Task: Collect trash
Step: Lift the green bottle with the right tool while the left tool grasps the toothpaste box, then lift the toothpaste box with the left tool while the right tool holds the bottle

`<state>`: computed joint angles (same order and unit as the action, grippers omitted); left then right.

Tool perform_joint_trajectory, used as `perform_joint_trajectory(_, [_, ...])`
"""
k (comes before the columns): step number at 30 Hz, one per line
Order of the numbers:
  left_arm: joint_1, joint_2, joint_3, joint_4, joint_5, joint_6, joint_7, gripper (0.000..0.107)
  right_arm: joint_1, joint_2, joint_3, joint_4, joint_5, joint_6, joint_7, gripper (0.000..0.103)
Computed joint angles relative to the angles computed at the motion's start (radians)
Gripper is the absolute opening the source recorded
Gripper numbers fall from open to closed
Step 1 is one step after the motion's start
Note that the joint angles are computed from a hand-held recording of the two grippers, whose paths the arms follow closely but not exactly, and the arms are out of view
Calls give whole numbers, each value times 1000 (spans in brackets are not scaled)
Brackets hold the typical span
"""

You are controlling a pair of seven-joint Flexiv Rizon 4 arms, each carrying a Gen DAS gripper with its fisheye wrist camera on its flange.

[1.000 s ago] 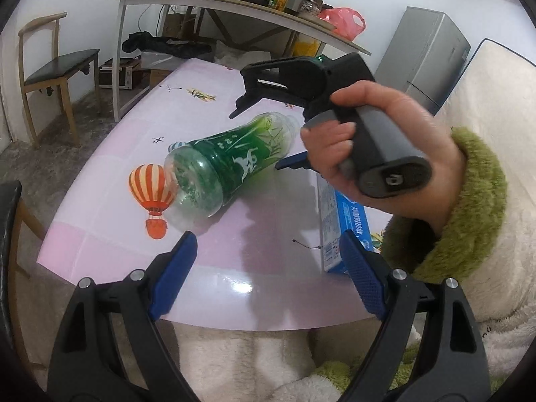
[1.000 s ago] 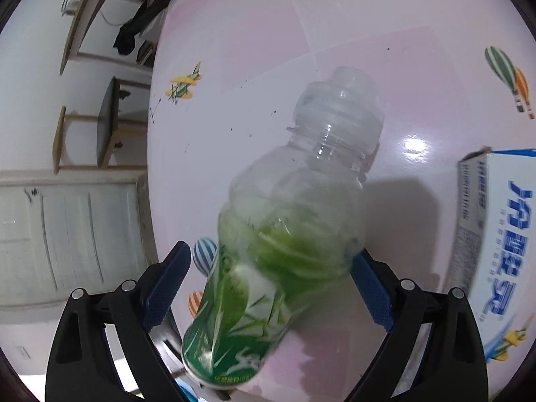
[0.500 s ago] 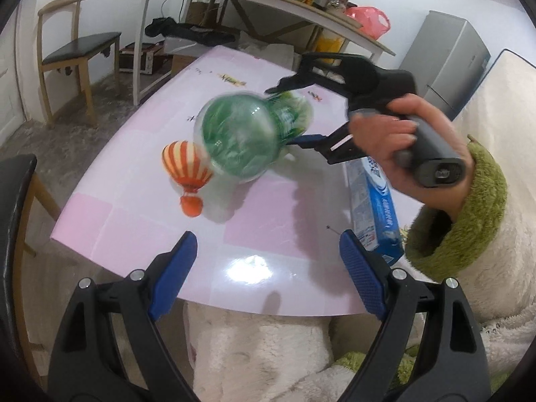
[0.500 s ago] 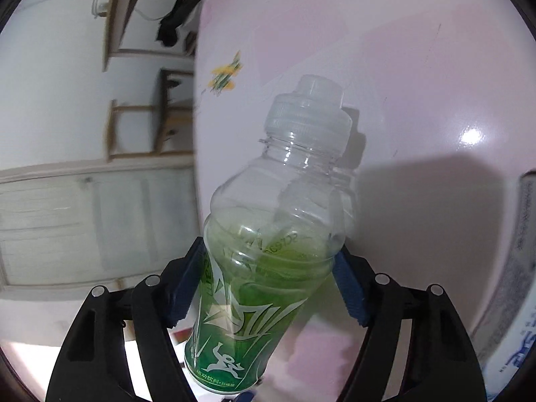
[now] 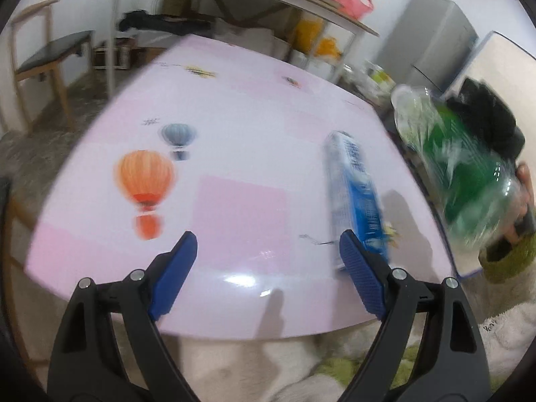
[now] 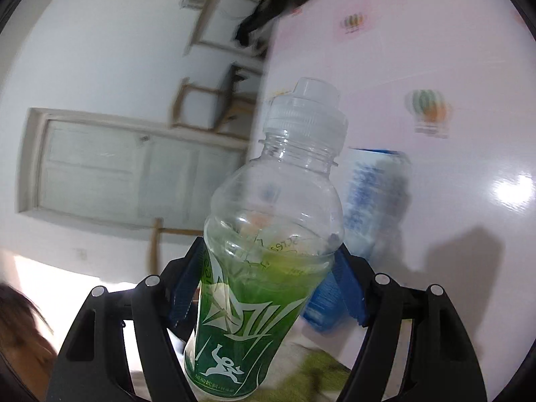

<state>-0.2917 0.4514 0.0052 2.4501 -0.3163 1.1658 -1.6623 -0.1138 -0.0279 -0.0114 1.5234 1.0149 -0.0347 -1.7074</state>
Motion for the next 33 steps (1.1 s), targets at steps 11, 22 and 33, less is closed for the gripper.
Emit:
perform_joint_trajectory(11, [-18, -307, -112, -292, 60, -121, 78, 83, 48, 99, 27, 172, -423, 208, 21, 71])
perform_joint_trajectory(22, [-6, -472, -133, -526, 285, -305, -109, 67, 158, 123, 67, 278, -660, 424, 59, 73])
perform_joint_trajectory(33, [-33, -452, -117, -492, 273, -305, -125, 46, 153, 157, 34, 327, -593, 427, 12, 64])
